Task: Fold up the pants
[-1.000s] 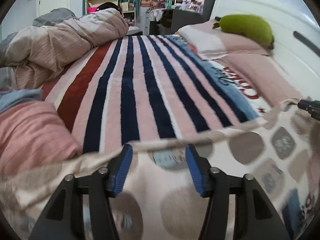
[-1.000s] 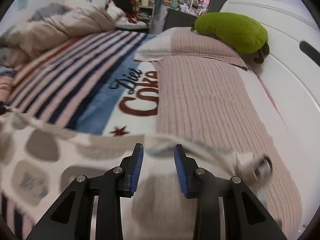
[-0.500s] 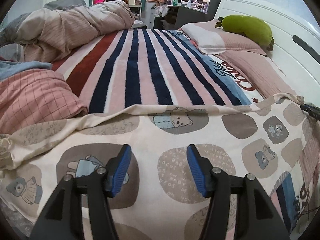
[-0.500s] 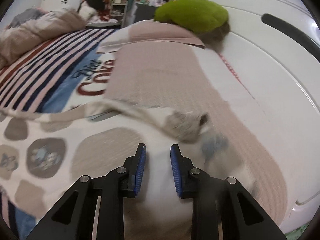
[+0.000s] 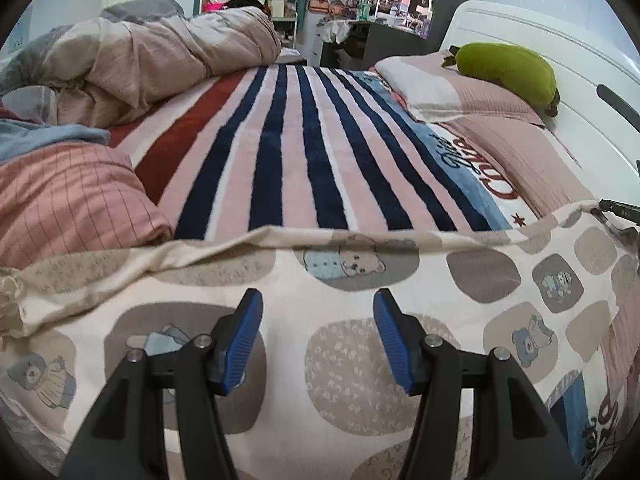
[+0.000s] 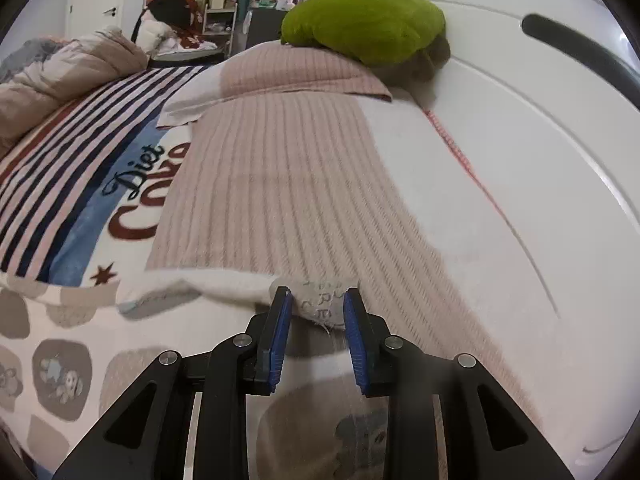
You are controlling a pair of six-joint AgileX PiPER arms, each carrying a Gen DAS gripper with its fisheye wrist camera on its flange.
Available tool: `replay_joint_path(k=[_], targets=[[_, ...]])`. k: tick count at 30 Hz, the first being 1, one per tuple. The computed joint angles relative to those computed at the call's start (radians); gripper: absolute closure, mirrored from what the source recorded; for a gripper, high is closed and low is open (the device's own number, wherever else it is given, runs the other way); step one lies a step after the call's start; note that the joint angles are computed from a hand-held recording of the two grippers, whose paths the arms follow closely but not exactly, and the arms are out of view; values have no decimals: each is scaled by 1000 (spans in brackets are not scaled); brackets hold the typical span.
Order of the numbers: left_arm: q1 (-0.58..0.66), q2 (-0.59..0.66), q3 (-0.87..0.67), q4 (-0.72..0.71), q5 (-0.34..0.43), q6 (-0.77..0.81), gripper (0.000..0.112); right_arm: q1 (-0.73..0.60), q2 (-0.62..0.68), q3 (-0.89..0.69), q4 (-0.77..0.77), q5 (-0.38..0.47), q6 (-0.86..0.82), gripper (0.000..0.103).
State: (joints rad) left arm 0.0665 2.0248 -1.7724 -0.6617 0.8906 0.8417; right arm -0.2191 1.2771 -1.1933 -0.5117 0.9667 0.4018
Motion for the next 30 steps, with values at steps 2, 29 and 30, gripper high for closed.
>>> replay_joint_path(k=[2,29,30], targets=[[10,-7,5,-21,-9,8,58,-13,20,-22,22,-3,-16,78],[575,-76,87,-144,167,23,38,691,-122,225,-180,-42,713,32],[586,-52,76,-166,205,31,38,713,-121,235,-181,-39,741,32]])
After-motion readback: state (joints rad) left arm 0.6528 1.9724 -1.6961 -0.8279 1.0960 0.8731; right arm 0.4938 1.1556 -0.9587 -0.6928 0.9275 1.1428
